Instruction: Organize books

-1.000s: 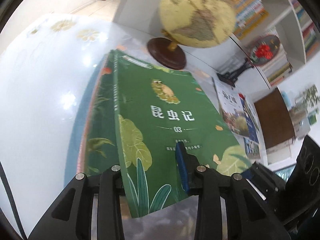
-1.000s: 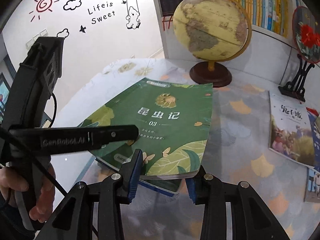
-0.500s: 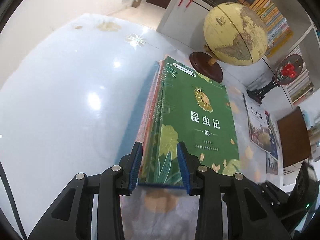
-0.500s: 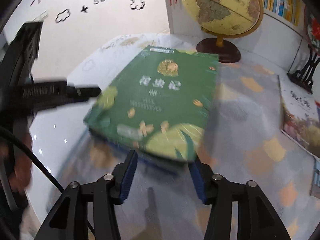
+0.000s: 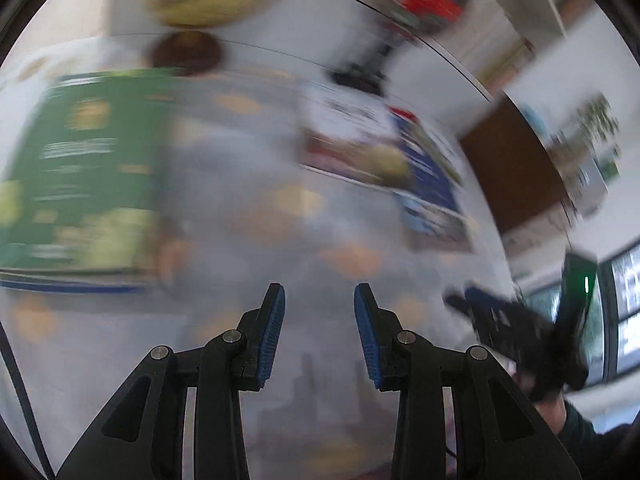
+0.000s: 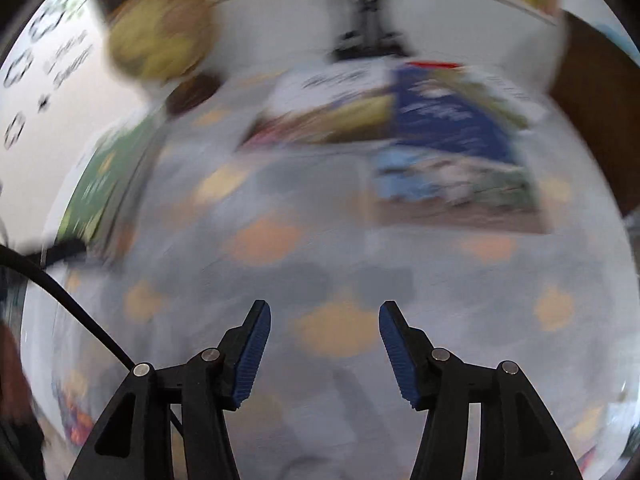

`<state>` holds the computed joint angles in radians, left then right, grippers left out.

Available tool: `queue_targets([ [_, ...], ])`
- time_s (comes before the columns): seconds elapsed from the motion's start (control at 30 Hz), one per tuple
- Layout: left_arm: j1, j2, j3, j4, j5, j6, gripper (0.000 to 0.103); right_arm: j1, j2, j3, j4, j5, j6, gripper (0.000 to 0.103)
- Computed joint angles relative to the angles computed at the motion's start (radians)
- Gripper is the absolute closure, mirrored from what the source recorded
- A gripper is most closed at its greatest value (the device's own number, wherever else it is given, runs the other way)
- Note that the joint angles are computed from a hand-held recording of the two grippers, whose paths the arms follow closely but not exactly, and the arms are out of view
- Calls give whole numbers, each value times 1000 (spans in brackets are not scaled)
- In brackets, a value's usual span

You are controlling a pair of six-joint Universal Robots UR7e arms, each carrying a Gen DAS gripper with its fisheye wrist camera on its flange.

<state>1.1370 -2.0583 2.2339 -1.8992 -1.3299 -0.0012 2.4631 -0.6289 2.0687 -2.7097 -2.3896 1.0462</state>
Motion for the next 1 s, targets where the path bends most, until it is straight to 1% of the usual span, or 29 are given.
queue_targets([
  [0.03,-88,-24,50,3,15,-71,69,-6,-37,38,-6,-29,5,42],
  [0.07,-157,-36,86,8,24,-133,63,-14,-82,80,3,-59,12,39],
  [0.1,-260,-45,139,5,33,-223,61,-22,-116,106,24,-81,21,38],
  [0.13,-321,-48,168,-1,44,-281,58,-31,-171,149,52,-106,33,38],
  [0.17,-401,-52,207,-13,57,-365,58,-42,-208,179,53,-110,20,37],
  [0.2,-471,-49,241,-29,62,-446,58,-51,-255,215,49,-102,-3,37],
  [0.27,-605,-18,311,-94,59,-637,58,-77,-374,318,-12,-72,-114,37],
  [0.3,-641,2,328,-120,58,-696,58,-82,-424,353,-11,-68,-151,37],
  [0.33,-690,53,355,-183,48,-780,58,-85,-482,385,16,-67,-181,37],
  [0.37,-720,80,368,-214,42,-822,58,-89,-545,415,48,-66,-213,37],
  [0.4,-750,131,374,-255,40,-862,58,-99,-588,437,57,-70,-252,37],
  [0.47,-808,231,360,-299,48,-907,58,-110,-697,485,106,-90,-299,36],
  [0.53,-848,336,326,-334,58,-905,58,-123,-807,529,126,-103,-342,29],
  [0.57,-860,387,301,-336,68,-887,58,-137,-846,549,104,-105,-368,27],
  [0.6,-860,428,278,-336,80,-862,56,-144,-877,564,94,-104,-380,27],
  [0.67,-836,483,235,-324,109,-807,46,-185,-920,588,20,-94,-446,27],
  [0.7,-821,513,218,-336,123,-786,43,-202,-926,593,-11,-94,-471,27],
  [0.77,-768,558,179,-366,162,-721,41,-244,-903,593,-108,-96,-528,27],
  [0.8,-735,586,154,-382,179,-687,41,-267,-882,592,-177,-92,-572,27],
  [0.83,-685,627,116,-399,197,-634,41,-287,-855,585,-241,-88,-611,27],
  [0.9,-628,686,68,-427,230,-560,41,-320,-788,562,-352,-86,-683,27],
  [0.93,-585,731,29,-445,251,-505,41,-338,-756,545,-391,-83,-713,27],
  [0.97,-557,765,4,-463,259,-472,41,-364,-718,523,-442,-68,-753,27],
  [1.0,-516,806,-31,-489,268,-423,41,-386,-692,512,-484,-50,-783,27],
])
